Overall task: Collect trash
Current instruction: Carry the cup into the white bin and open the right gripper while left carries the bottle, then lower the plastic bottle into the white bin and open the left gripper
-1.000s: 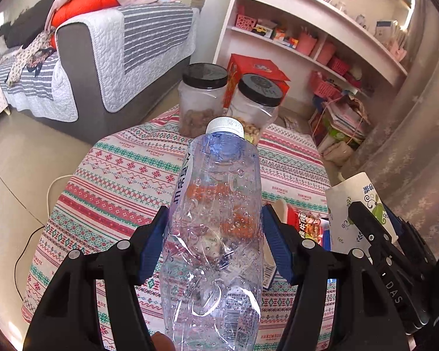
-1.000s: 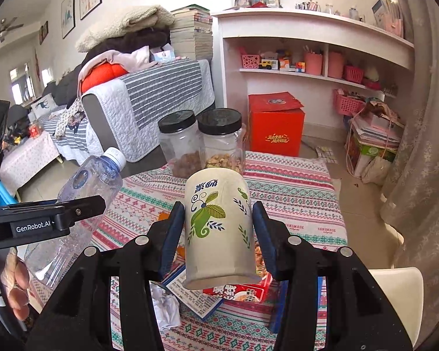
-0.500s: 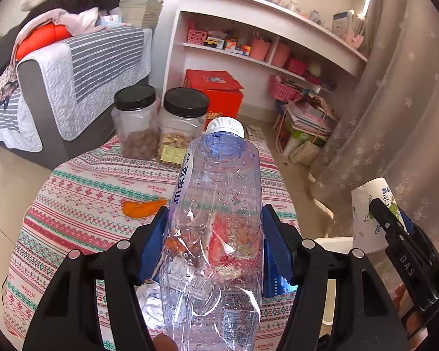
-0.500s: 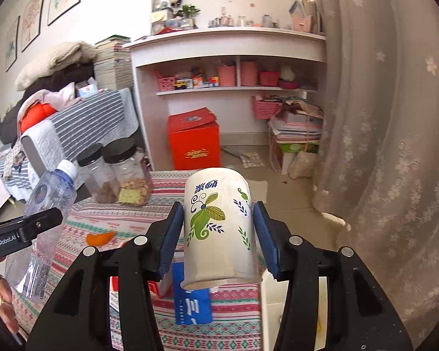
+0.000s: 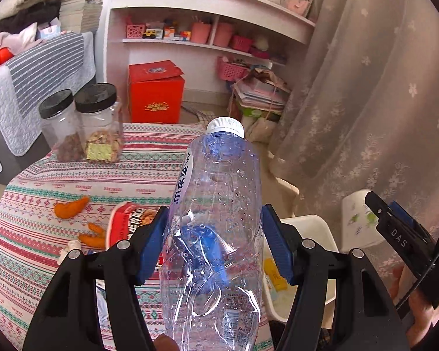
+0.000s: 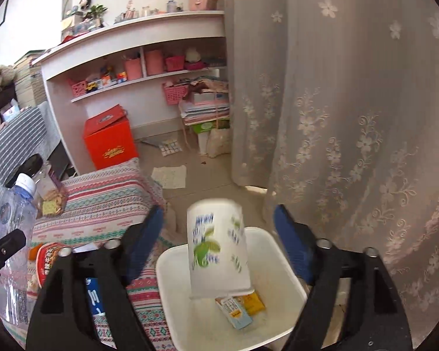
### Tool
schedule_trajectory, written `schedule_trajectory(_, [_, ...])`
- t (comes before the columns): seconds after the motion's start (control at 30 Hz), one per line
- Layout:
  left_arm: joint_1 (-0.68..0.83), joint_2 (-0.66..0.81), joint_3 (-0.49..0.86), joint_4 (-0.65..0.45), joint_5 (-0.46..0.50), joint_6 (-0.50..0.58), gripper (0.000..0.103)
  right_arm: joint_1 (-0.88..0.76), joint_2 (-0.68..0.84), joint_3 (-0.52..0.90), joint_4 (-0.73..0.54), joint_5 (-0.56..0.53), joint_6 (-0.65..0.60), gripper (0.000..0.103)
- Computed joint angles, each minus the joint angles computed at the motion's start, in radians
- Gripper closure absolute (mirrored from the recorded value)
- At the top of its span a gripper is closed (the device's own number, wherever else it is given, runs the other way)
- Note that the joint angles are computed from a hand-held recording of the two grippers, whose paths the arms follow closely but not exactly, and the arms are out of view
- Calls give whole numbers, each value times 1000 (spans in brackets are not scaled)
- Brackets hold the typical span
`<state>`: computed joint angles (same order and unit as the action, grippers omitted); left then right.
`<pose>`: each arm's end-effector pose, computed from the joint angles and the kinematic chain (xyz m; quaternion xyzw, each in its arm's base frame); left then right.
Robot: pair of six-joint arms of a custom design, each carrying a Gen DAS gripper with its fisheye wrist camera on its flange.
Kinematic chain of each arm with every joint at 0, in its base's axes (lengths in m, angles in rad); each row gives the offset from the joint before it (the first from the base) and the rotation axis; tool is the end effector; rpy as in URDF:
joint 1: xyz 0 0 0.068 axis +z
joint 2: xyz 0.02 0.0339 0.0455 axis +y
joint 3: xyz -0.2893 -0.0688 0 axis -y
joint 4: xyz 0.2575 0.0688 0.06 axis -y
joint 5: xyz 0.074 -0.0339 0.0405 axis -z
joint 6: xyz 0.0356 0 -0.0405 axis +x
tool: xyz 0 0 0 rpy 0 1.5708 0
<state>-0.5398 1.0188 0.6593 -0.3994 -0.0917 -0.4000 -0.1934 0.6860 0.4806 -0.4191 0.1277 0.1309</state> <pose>0.1817 -0.1051 0.2501 0.0460 0.9168 -0.1411 0.3708 0.1455 -0.0331 0.2391 0.1721 0.8720 -0.0710 0.4528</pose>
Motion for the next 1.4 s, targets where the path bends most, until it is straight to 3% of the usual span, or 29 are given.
schedule_trajectory(0.3, [-215, 187, 78, 85, -54, -91, 40, -411, -6, -6, 27, -220, -169, 7])
schedule_trajectory(0.53, [-304, 346, 152, 149, -67, -113, 40, -577, 36, -3, 30, -305, -248, 7])
schedule_trajectory(0.67, [-316, 411, 172, 192, -26, -114, 39, -628, 65, -7, 45, -324, -273, 7])
schedule_trajectory(0.73, [-321, 440, 182, 204, -4, -117, 39, -639, 75, -12, 51, -319, -282, 7])
schedule_trajectory(0.83, [-316, 473, 200, 203, 34, -128, 30, -646, 88, -18, 70, -310, -294, 7])
schedule_trajectory(1.0, [-308, 472, 200, 197, 43, -130, 29, -641, 89, -19, 77, -306, -290, 7])
schedule_trajectory(1.2, [-337, 434, 198, 131, -100, -121, 29, -552, 54, -23, 57, -271, -260, 7])
schedule_trajectory(1.4, [-338, 366, 178, 48, -268, -120, 26, -341, 8, -33, 42, -142, -185, 7])
